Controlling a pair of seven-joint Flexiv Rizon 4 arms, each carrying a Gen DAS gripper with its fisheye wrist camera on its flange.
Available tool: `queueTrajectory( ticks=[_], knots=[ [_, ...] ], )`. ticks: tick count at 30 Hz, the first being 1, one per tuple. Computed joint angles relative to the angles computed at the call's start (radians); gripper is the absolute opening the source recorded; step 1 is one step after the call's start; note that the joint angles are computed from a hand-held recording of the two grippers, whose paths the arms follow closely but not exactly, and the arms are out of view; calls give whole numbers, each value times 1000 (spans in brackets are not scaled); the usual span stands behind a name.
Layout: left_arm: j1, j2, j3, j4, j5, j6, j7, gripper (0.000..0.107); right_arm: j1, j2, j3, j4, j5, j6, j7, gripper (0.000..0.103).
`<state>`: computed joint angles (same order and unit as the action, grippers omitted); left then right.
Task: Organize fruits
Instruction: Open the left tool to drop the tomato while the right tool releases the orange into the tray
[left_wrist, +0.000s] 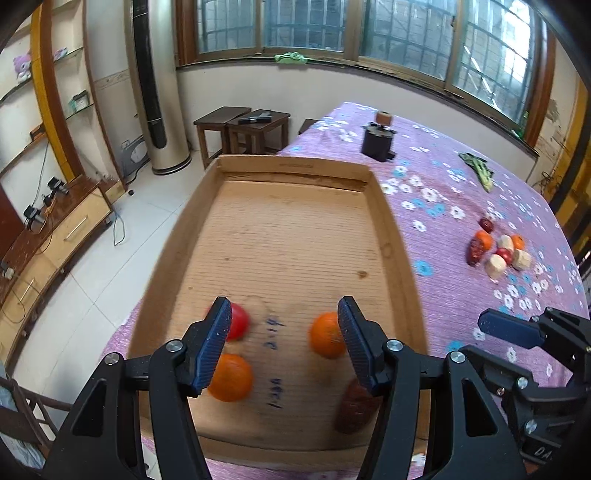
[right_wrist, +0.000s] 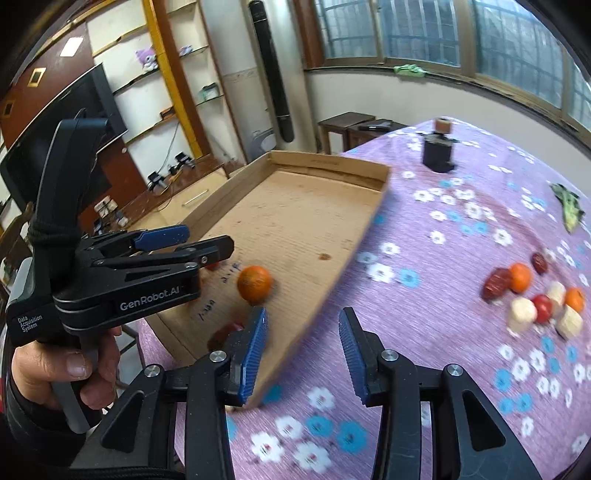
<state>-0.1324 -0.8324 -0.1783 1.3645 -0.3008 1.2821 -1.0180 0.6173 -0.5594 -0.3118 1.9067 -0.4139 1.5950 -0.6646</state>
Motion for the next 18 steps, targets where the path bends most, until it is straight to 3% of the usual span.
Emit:
queueTrajectory(
  ticks=[7, 18],
  knots=[
    [-10, 32, -29, 48, 4, 19, 31, 62, 138, 61, -178, 143, 35, 55, 40, 43],
    [-37, 74, -67, 105, -2, 30, 86, 63, 377, 122, -449, 343, 212, 104, -6, 43]
  ],
)
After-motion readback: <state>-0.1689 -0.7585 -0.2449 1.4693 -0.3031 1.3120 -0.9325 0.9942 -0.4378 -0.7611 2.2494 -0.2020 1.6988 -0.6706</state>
